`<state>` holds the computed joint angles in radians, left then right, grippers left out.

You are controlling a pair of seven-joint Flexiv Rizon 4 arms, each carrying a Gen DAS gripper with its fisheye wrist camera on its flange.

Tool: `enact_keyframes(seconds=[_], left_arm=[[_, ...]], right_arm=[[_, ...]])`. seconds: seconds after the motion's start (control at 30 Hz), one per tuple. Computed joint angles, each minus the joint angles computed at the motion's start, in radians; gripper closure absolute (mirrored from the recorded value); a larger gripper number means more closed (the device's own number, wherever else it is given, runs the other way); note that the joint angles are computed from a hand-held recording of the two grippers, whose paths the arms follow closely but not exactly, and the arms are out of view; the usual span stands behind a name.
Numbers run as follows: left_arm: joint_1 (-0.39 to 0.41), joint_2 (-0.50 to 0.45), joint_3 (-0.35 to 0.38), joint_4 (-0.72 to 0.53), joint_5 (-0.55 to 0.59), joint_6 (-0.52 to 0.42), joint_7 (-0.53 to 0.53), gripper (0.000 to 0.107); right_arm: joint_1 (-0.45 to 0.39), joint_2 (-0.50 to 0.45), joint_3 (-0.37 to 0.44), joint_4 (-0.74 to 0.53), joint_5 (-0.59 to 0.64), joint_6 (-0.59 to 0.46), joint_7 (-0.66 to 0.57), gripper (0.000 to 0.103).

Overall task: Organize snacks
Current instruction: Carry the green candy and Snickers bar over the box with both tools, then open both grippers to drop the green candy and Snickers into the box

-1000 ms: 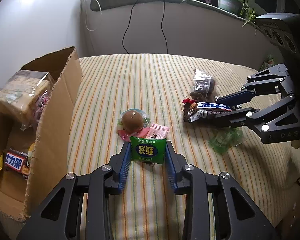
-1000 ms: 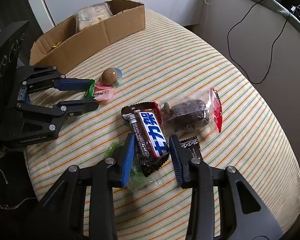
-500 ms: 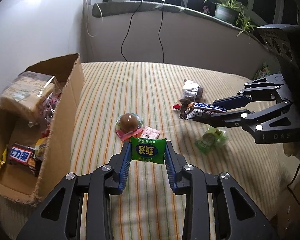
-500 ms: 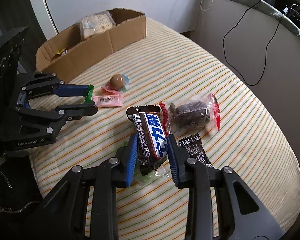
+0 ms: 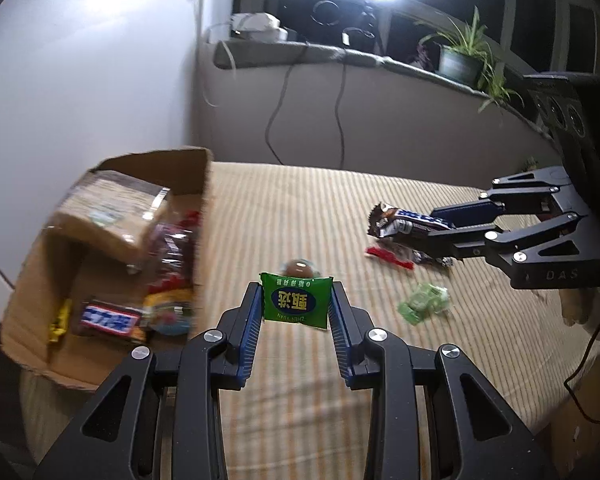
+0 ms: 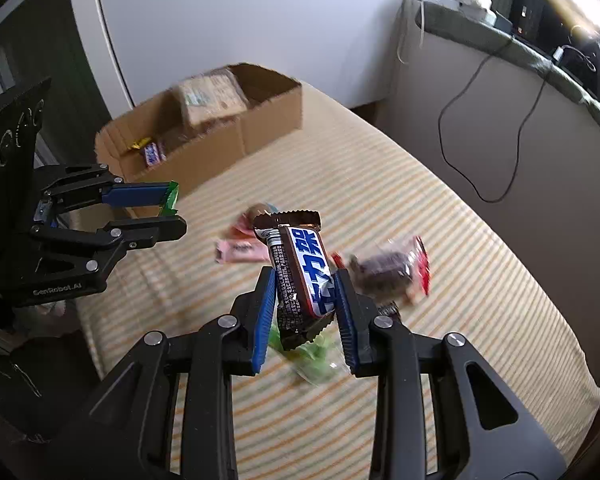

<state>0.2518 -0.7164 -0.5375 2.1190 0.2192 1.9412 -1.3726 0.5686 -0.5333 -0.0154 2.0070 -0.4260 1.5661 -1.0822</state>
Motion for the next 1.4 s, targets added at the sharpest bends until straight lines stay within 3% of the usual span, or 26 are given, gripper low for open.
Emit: enact_keyframes(seconds=[0.33,0.63,1.4], left_arm=[[0.103,0.031,0.009,0.032,0.032,0.041,-0.04,0.076],[0.163,0.016,0.028,0.01,0.056,0.041,-0.05,0.076],[0.164,-0.011,0.061,-0.029,0.011,0.016,-0.002,0.075]], right_arm=[[0.039,-0.052,0.027,-0.108,-0.003,-0.011,0.008,0.073],[0.039,-0.136,0.104,-0.256,0.012,-0.064,-0.019,0.073],[0.049,-0.296,0.178,-0.534,0.066,-0.253,-0.128,0.073]])
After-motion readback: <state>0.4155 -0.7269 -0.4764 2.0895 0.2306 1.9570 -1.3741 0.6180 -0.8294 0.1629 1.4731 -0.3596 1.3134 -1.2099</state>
